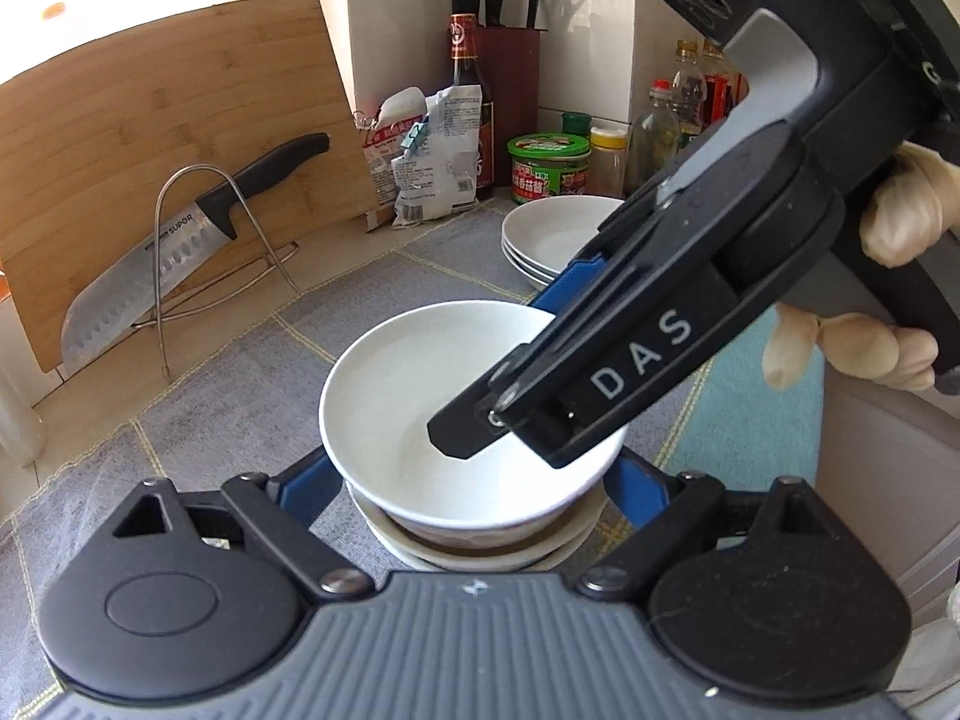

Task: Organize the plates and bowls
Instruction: 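Lower the pink-flower bowl onto the bowl stack and open the right tool, then withdraw the right tool and bring both tools to the bowl stack's rim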

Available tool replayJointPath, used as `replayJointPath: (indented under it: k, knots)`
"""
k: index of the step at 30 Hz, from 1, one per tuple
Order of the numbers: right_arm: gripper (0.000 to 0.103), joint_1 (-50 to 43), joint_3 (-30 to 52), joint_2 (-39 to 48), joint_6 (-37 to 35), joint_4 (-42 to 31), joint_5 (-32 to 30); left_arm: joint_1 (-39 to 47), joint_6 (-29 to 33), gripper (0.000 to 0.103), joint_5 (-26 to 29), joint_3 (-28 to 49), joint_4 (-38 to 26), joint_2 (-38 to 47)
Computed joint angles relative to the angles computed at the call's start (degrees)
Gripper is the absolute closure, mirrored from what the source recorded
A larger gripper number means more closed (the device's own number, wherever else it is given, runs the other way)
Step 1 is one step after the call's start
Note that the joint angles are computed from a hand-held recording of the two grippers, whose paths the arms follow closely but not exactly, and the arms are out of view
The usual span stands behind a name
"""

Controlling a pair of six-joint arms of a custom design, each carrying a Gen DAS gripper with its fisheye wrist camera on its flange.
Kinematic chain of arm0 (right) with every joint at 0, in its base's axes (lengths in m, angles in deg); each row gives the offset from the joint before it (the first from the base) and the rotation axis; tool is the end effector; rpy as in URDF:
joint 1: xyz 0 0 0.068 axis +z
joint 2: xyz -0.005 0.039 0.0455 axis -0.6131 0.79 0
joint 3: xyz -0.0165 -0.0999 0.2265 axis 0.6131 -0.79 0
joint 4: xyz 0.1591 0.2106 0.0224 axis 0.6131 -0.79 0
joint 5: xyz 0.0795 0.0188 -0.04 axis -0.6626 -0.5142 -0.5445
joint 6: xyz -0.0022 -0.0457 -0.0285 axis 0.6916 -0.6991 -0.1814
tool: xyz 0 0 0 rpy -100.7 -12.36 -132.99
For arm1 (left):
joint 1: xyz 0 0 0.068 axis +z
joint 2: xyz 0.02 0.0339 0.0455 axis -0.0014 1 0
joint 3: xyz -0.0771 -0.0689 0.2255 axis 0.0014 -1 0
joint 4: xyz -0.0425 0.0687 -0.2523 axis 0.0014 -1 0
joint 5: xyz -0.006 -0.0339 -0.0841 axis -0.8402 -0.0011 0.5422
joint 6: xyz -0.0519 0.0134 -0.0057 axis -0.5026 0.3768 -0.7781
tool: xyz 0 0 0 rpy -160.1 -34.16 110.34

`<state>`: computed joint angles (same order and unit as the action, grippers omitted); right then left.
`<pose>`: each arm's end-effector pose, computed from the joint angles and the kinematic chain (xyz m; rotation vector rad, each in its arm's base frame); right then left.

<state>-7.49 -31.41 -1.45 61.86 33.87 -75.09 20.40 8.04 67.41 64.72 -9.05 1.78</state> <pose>0.2060 0.1188 0.1426 -0.3036 2.5002 0.2792 0.1877 0.0431 0.0963 1.0438 2.0764 -0.4168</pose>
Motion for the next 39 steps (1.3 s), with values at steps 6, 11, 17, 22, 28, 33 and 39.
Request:
replayJointPath:
  k: [6, 11, 17, 22, 28, 33, 39]
  knots:
    - [0.027, 0.0, -0.5, -0.1, -0.7, 0.7, 0.0, 0.3, 0.7, 0.01, 0.4, 0.2, 0.0, 0.7]
    - [0.025, 0.1, -1.7, -0.8, -0.7, 2.0, 0.0, 0.1, 1.0, 0.009, 0.2, 0.4, 0.3, 1.1]
    - [0.008, -0.3, -3.6, -3.0, 0.3, 2.7, 0.3, 2.2, 3.9, 0.005, 1.0, -0.6, 0.3, -0.3]
    - [0.001, 1.5, -4.9, -4.4, 1.0, 2.5, 2.6, 5.7, 7.0, 0.004, 1.0, 0.7, -2.4, 1.3]
    - [0.0, 5.0, -5.6, -3.5, 2.4, 3.1, 6.5, 9.9, 11.3, 0.004, 2.1, 2.2, -7.5, 2.0]
    - [0.0, 5.1, -5.6, -4.5, 2.8, 2.8, 6.8, 12.3, 14.3, 0.004, 2.6, 3.3, -9.7, 3.6]
    - [0.0, 6.1, -7.7, -12.5, 2.2, -0.1, 8.1, 14.5, 17.9, 0.004, 2.0, 5.2, -9.4, 8.0]
